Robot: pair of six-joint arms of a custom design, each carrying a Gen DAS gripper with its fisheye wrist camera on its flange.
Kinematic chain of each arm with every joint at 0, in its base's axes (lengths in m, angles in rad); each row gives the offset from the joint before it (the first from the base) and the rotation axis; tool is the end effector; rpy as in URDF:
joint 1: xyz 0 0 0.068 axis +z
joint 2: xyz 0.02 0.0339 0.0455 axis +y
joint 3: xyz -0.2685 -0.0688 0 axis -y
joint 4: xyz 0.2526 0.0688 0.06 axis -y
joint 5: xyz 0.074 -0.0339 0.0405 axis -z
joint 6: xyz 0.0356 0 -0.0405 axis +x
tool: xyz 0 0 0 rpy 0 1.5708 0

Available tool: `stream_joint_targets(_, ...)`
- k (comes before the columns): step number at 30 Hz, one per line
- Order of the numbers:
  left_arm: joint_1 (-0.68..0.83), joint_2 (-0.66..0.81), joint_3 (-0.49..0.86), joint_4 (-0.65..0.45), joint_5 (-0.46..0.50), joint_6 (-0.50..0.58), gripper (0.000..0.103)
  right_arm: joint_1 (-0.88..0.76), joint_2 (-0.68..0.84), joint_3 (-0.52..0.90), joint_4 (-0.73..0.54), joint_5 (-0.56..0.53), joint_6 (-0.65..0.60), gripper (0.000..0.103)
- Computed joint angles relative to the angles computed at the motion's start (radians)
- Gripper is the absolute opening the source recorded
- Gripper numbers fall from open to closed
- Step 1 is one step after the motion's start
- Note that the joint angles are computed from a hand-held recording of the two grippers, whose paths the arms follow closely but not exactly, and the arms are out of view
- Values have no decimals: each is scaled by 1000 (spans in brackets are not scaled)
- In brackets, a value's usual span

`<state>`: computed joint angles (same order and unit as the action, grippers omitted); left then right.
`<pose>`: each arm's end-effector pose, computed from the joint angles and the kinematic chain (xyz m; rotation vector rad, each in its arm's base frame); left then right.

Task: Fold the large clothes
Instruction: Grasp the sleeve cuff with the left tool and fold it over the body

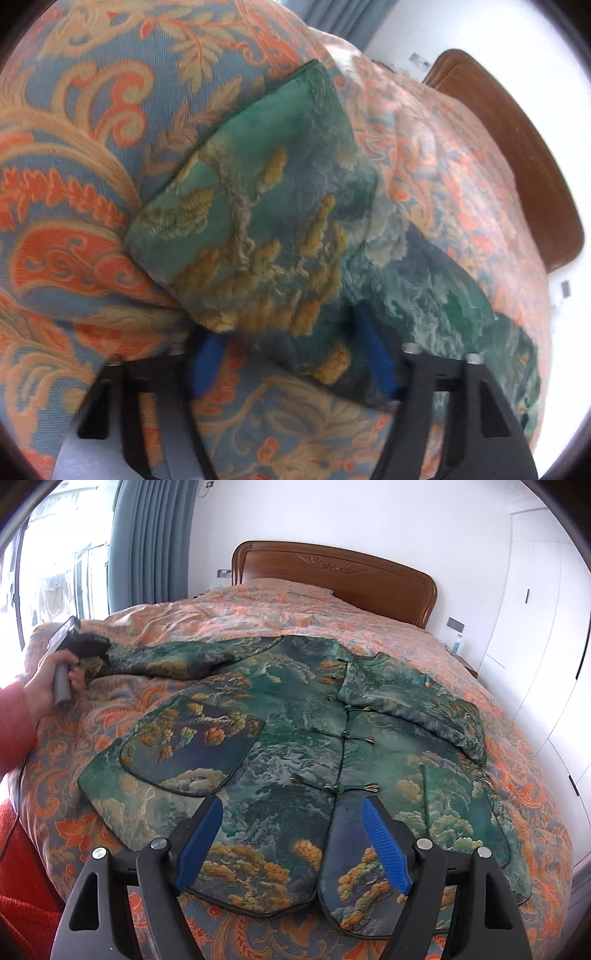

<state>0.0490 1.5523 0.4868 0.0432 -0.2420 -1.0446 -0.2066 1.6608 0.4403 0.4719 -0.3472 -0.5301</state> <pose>0.2457 0.0206 0.0973 -1.3988 2.1304 -0.0700 0.2627 -0.0427 0.0911 -0.5342 2.2015 0.0150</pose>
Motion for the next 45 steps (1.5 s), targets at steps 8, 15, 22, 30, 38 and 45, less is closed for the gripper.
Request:
stream_joint_targets(8, -81, -71, 22, -176, -105, -3, 15, 40, -15, -38, 21, 3, -13, 79)
stream_joint_targets(15, -272, -51, 202, -483, -353, -82, 8, 17, -37, -52, 16, -23, -10, 80)
stream_joint_targets(22, -365, -7, 264, -634, -387, -210, 8, -28, -34, -43, -3, -56, -11, 80)
stream_joint_targets(30, -388, 87, 348, -694, -363, -325, 9, -70, 3, -4, -35, -80, -4, 80)
stream_joint_targets(38, -497, 51, 352, -785, -440, -503, 7, -84, 34, 23, -55, -83, 16, 80)
stream_joint_targets(45, -734, 220, 639, -1223, -732, -741, 7, -75, 29, 6, -32, -84, 4, 80)
